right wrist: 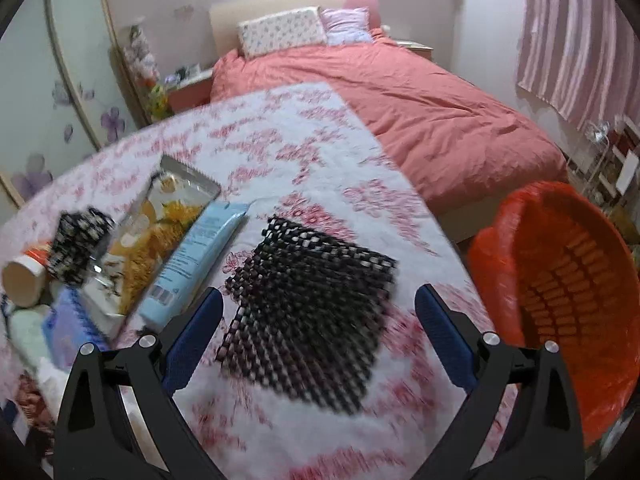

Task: Collect trash
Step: 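Grasp the black mesh pad with the right gripper while the left grasps the brown scrunchie, then carry both items over the orange basket and open both grippers to drop them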

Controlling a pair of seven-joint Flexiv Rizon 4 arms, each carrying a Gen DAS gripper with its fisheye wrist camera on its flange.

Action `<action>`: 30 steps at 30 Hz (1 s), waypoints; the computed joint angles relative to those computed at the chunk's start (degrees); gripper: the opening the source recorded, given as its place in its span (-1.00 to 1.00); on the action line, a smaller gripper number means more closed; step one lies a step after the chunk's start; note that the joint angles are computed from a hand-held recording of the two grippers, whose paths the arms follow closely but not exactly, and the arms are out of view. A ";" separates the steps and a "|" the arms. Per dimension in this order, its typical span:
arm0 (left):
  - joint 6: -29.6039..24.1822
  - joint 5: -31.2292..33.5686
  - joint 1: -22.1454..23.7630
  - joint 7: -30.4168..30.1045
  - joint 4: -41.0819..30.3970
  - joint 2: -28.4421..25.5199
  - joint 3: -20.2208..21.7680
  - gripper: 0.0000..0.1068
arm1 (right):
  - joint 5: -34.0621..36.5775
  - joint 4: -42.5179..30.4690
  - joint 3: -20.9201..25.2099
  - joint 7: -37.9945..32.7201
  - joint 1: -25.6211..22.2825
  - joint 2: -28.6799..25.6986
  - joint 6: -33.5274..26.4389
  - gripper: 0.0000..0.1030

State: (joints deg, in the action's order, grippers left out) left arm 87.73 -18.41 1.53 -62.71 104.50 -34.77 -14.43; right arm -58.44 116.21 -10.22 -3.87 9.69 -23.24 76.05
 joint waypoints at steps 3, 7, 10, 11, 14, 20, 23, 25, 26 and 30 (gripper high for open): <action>-0.98 0.27 -0.85 -0.29 -1.17 -0.54 1.05 0.86 | -2.13 0.31 -0.17 -0.01 0.49 0.73 -0.85 0.48; -1.88 -0.05 -0.54 0.13 -2.00 -1.06 0.49 0.79 | -5.70 1.10 -0.08 2.23 -0.16 1.62 0.03 -0.08; -2.98 -0.39 -0.37 0.78 -2.45 -1.24 0.13 0.69 | -7.50 1.32 0.52 3.68 -0.92 1.94 -0.01 -0.41; -3.30 -0.49 -0.38 1.04 -2.52 -1.28 0.01 0.67 | -8.03 1.40 0.66 4.26 -1.24 2.02 0.16 -0.57; -4.30 -0.99 -0.53 1.55 -2.84 -1.52 -0.15 0.54 | -8.99 1.10 0.90 5.60 -2.27 1.58 1.10 -0.73; -3.89 -2.53 0.38 3.22 -2.73 -2.12 -2.50 0.12 | -10.23 2.11 0.89 8.10 -3.56 1.88 4.46 -0.78; -3.15 -3.52 1.96 4.75 -1.83 -2.00 -4.73 -0.11 | -12.39 3.10 0.26 10.27 -3.78 2.70 6.06 -0.78; -2.51 -4.01 2.83 5.58 -1.17 -1.76 -5.86 -0.25 | -14.75 3.63 0.05 12.53 -4.24 3.32 6.97 -0.78; -1.92 -4.26 3.49 6.09 -0.64 -1.50 -6.72 -0.28 | -16.19 3.87 0.01 13.77 -4.69 3.63 7.59 -0.78; -0.10 -4.67 5.07 7.05 0.93 -0.44 -8.63 -0.34 | -21.92 4.33 1.01 18.24 -6.98 4.95 8.68 -0.78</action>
State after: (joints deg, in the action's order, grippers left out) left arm 87.64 -23.09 6.60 -55.66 105.43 -35.21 -23.06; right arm -80.35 120.54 -9.22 14.38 2.72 -18.29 84.73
